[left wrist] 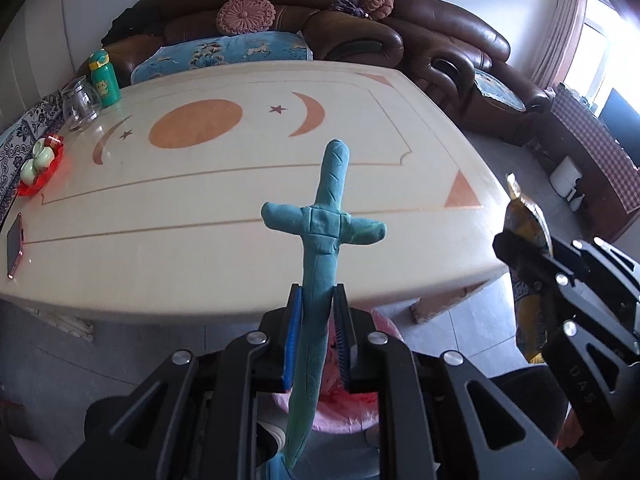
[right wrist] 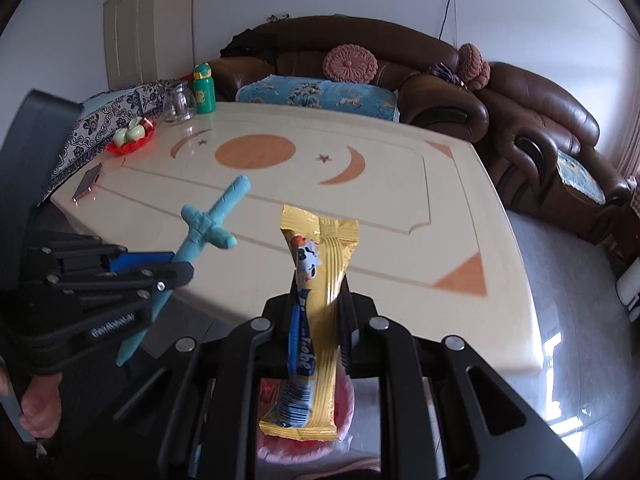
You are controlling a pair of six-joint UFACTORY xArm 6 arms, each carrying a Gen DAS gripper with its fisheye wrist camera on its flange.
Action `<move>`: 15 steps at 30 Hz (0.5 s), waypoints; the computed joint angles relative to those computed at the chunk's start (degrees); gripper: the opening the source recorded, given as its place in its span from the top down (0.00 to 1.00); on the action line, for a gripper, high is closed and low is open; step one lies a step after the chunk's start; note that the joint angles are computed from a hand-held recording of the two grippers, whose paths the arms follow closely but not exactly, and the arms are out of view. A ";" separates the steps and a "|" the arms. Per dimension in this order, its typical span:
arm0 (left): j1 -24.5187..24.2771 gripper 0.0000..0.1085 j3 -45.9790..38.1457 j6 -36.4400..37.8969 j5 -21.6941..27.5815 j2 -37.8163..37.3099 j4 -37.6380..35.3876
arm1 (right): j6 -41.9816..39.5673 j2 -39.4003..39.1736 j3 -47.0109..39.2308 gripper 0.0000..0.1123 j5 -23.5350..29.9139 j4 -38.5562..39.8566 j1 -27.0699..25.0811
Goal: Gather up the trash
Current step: 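Lift the snack bar with the right tool while the left tool carries the sword to the wastebasket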
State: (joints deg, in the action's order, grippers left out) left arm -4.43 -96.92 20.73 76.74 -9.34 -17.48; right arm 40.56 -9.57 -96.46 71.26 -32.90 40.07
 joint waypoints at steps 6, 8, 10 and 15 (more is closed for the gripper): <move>-0.03 0.85 5.47 1.16 0.15 -4.24 -0.14 | 3.38 -3.26 4.56 0.86 2.34 -0.02 2.43; -0.21 0.85 7.46 1.57 0.29 -5.49 0.05 | 4.36 -3.70 5.36 0.86 3.47 -0.28 3.37; -0.13 0.85 9.18 1.97 0.78 -6.44 -0.16 | 5.29 -4.46 6.99 0.86 3.70 0.52 3.58; -0.28 0.85 14.56 3.01 0.76 -8.69 1.13 | 7.19 -6.04 11.75 0.86 3.42 3.09 4.40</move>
